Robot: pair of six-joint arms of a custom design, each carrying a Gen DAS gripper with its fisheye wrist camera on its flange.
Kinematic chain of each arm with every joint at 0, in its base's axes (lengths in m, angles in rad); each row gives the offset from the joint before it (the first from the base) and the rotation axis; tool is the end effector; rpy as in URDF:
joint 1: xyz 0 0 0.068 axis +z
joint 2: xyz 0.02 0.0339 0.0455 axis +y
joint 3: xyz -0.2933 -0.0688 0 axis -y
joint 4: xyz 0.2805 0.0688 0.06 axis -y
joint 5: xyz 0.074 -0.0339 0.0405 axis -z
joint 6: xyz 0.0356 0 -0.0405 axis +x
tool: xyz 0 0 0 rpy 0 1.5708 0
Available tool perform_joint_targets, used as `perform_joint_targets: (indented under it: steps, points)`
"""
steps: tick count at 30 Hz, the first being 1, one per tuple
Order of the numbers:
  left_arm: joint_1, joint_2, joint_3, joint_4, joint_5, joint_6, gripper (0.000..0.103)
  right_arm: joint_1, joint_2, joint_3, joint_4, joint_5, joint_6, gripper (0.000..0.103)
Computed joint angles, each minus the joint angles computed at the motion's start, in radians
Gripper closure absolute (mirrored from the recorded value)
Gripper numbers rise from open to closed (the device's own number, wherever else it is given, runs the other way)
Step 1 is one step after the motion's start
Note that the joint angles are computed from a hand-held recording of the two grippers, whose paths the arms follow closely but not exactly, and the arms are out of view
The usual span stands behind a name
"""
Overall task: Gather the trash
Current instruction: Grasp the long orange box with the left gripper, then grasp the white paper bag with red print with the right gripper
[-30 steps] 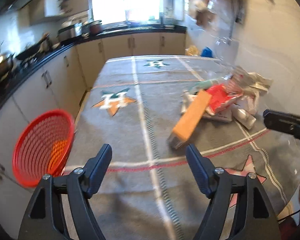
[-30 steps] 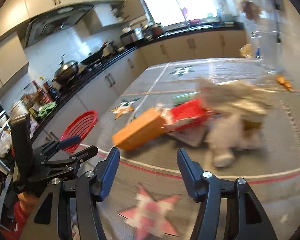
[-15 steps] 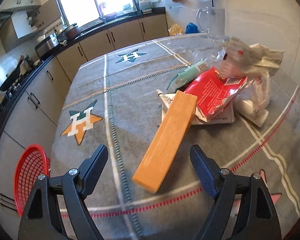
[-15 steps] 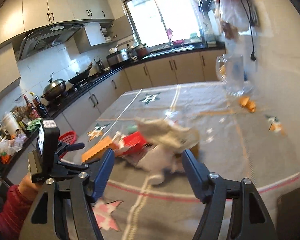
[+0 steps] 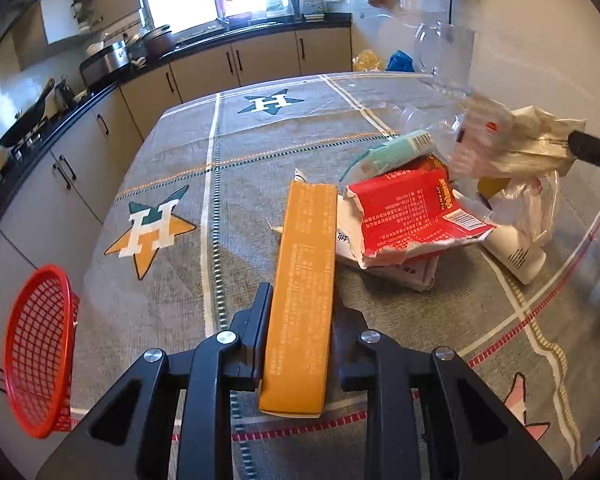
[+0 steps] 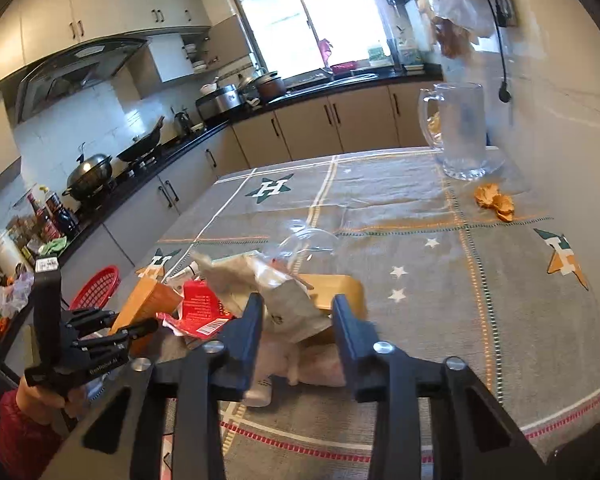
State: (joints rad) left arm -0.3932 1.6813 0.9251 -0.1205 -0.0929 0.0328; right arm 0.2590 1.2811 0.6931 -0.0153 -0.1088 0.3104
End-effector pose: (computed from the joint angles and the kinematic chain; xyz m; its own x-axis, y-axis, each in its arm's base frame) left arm 0.3408 -0.1378 0.1721 -0.6989 0.3252 -0.6370 0.3498 0.9323 0.0922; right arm 0.2822 0.0788 0.2268 -0.6264 0.1481 -0.7653 -0.1572 0.9376 0.3102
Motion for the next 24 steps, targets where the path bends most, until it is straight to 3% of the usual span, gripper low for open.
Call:
perform_joint_targets:
  steps: [9, 13, 24]
  points:
    - [0.040, -0.081, -0.079, 0.019, 0.059, -0.053, 0.081, 0.143, -0.206, -0.098, -0.035, 0.072, 0.037, 0.073]
    - [0.051, -0.140, -0.131, 0.018, 0.082, -0.065, 0.081, 0.223, -0.276, -0.141, -0.077, 0.048, 0.081, 0.073]
    - [0.057, -0.234, -0.222, 0.015, 0.102, -0.076, 0.081, 0.315, -0.155, -0.197, -0.034, -0.033, 0.168, 0.069]
